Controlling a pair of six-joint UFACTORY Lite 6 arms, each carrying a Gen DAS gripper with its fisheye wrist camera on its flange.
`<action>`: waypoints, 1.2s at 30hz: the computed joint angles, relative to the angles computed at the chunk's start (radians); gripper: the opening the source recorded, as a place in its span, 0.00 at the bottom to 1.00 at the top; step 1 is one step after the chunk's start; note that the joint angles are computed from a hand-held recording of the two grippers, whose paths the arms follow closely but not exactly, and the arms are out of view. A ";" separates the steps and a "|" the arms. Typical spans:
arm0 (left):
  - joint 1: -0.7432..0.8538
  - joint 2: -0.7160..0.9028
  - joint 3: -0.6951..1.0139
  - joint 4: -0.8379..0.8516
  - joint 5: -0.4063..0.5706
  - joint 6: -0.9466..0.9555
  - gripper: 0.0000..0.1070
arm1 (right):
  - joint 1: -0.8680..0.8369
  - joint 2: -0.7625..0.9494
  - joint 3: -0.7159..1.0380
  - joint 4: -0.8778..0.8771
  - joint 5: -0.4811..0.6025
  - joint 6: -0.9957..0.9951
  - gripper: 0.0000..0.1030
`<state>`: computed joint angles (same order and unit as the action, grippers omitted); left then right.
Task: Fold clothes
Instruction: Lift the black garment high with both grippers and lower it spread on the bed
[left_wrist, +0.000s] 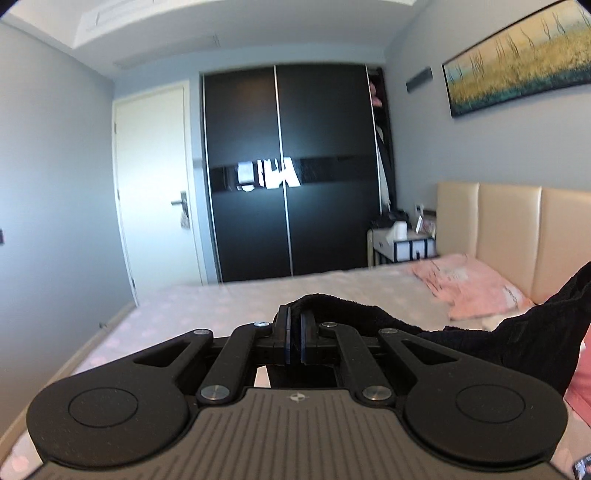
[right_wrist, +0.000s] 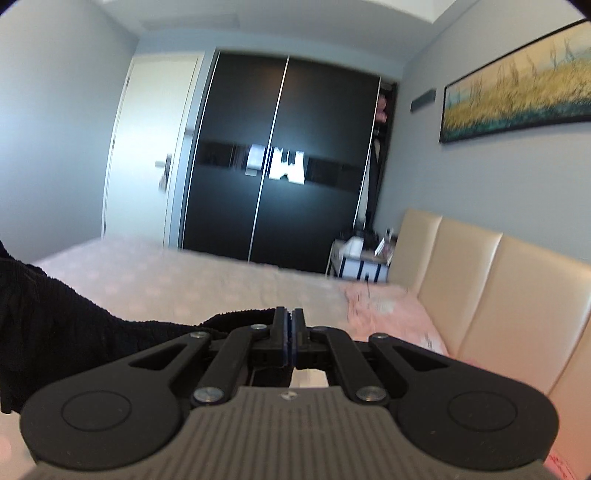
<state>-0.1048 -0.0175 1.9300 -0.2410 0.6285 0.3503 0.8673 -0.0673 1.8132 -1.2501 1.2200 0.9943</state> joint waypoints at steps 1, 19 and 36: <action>0.002 0.008 0.035 0.007 0.012 -0.002 0.03 | 0.006 0.029 0.058 -0.004 0.003 -0.024 0.02; 0.255 -0.611 -1.366 -0.210 0.055 0.580 0.03 | 0.112 -0.462 -1.117 0.436 -0.199 0.330 0.02; 0.272 -0.891 -1.662 0.041 0.097 0.595 0.42 | 0.404 -0.379 -1.269 0.442 -0.157 0.407 0.25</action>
